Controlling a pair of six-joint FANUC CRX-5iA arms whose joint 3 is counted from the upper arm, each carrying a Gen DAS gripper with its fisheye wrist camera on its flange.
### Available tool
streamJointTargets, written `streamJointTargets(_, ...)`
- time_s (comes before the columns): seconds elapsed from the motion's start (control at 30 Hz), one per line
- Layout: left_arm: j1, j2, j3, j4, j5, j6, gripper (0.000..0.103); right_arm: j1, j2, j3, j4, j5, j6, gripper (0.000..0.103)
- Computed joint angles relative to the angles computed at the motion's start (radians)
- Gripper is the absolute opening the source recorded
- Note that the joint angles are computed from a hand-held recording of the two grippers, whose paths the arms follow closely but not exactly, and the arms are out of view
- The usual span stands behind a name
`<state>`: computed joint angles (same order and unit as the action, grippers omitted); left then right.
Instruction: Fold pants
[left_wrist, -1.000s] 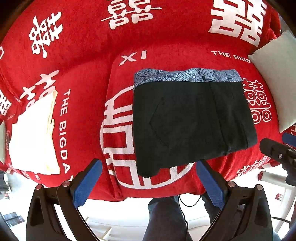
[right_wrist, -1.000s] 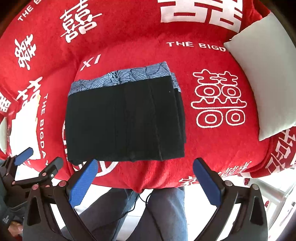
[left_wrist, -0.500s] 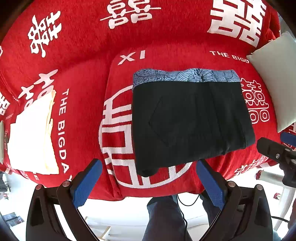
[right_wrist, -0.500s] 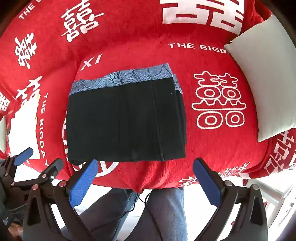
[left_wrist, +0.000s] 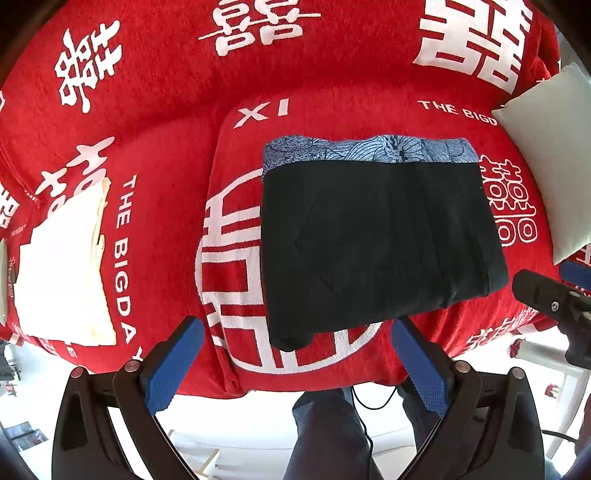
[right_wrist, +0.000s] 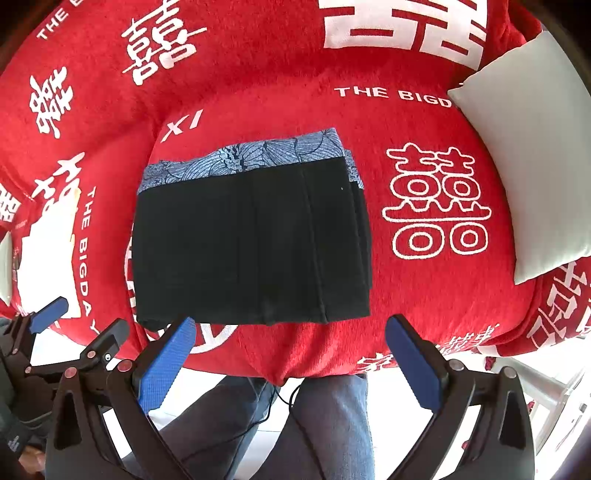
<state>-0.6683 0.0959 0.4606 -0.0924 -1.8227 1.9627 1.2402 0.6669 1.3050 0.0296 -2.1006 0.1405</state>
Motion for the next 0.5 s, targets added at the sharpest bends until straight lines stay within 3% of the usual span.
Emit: streamJointTargets(0.5,0.001,0.004,-0.003,0.009,0.006,0.009,0.102,-0.004,0.006,0.012,-0.001,-0.005,0.005,0.102)
